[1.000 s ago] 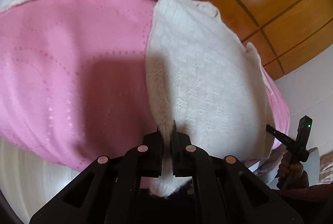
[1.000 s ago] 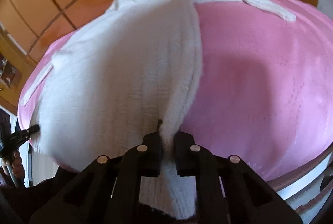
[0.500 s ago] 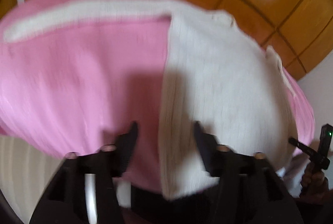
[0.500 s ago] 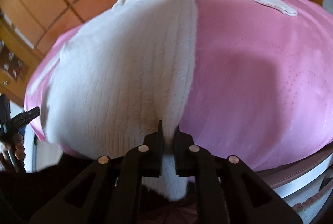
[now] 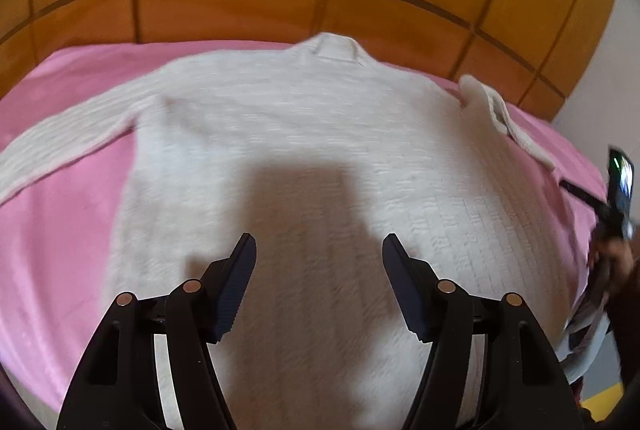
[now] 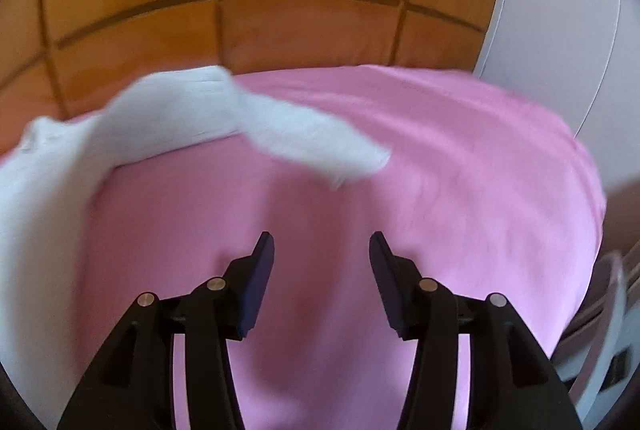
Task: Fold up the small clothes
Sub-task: 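Release the sweater with both grippers, leaving it spread flat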
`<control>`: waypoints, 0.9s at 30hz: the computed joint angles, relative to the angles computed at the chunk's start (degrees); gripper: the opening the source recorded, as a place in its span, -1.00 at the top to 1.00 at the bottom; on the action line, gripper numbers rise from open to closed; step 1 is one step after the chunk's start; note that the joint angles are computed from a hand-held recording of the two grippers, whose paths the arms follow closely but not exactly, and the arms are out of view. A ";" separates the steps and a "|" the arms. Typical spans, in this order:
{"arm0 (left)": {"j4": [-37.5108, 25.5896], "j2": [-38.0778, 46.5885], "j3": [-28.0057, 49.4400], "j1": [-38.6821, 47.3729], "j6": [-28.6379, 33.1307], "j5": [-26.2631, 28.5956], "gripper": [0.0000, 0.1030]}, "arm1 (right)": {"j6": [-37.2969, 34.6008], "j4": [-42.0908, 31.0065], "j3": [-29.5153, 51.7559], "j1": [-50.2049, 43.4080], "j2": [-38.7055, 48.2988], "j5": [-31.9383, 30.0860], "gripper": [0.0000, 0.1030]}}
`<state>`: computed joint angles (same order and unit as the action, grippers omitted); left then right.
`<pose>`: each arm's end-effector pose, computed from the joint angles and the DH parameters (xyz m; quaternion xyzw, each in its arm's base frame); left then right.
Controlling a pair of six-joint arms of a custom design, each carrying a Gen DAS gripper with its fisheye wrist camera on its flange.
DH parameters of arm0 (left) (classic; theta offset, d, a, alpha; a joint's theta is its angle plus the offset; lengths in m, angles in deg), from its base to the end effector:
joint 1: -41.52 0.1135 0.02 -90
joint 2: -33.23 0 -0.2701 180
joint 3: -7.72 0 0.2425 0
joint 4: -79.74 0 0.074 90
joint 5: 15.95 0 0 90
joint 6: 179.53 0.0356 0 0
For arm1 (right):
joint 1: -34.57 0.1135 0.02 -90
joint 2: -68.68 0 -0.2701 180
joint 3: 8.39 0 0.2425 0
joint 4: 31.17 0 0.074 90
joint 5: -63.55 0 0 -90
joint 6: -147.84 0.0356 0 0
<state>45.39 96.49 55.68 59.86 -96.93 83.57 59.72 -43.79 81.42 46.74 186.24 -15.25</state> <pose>0.1946 0.0583 0.2076 -0.1805 0.9183 -0.0448 0.3496 0.4341 0.0865 0.1695 -0.0402 0.9034 -0.0368 0.4254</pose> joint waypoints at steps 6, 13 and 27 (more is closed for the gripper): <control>4.49 8.97 1.79 -3.05 -1.32 -2.92 -0.25 | -3.29 -10.51 18.40 -0.24 11.81 2.10 0.63; 9.98 14.23 1.86 -4.15 -1.40 -6.47 -0.55 | -3.02 -11.22 15.87 -4.67 4.11 -2.05 0.95; 11.59 17.82 3.63 -6.03 -2.49 -8.74 -0.71 | 0.32 -30.15 42.85 -16.46 14.54 6.83 1.00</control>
<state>56.98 114.31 59.32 53.83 -99.42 74.83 60.04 -73.94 124.27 30.28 200.79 -8.42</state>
